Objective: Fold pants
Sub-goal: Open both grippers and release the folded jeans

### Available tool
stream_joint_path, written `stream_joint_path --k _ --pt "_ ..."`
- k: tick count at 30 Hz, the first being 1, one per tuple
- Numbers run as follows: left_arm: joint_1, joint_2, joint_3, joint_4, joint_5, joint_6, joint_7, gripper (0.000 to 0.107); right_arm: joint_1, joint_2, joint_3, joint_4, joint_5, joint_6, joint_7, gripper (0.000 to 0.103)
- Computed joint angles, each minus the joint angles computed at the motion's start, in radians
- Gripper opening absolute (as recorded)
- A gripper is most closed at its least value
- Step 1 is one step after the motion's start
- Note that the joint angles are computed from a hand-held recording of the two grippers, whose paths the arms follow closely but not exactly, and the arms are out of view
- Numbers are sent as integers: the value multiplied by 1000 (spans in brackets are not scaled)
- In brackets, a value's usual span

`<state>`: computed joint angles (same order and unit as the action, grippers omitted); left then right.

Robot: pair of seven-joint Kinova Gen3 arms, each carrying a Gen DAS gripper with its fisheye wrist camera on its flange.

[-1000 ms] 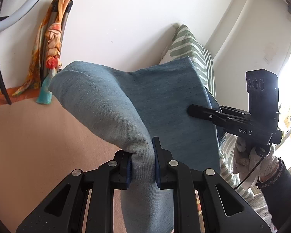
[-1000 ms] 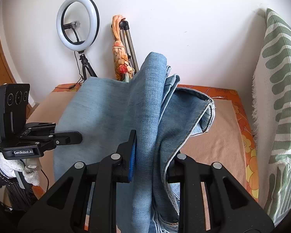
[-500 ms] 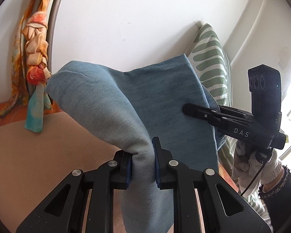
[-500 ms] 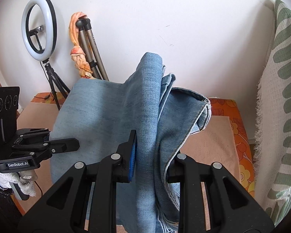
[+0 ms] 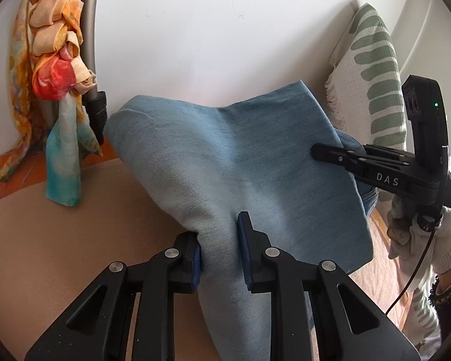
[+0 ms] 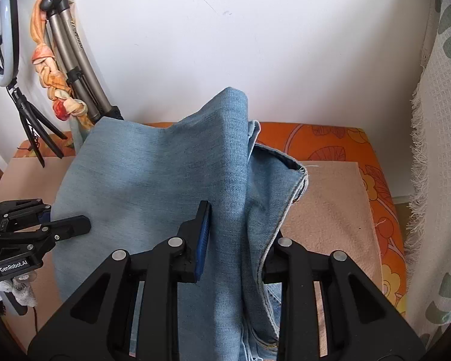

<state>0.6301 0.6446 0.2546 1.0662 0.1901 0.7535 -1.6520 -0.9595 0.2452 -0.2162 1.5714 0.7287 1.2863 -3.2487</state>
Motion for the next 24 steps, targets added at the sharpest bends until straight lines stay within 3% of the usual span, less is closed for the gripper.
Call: stream_joint_path --k 4,6,10,13,17,19,24 --pt "97 4 -101 -37 -131 57 105 32 -10 43 17 -70 -22 107 20 37" --pt "95 -7 -100 -15 -151 49 121 36 -20 29 17 -63 -30 121 -6 43" --pt "105 -39 -105 28 -199 30 157 49 -64 23 7 -79 10 183 -68 64" --pt "96 -77 -96 78 -211 13 167 51 -81 26 -1 -105 23 215 -88 70" --pt "99 -143 -94 157 -235 -34 198 63 -122 45 -5 -156 44 285 -96 74" --pt "97 -167 -81 179 -241 -51 199 63 -142 44 -6 -167 52 302 -113 84" --pt "124 -242 -90 250 -293 -99 244 69 -202 63 -11 -224 73 394 -145 85"
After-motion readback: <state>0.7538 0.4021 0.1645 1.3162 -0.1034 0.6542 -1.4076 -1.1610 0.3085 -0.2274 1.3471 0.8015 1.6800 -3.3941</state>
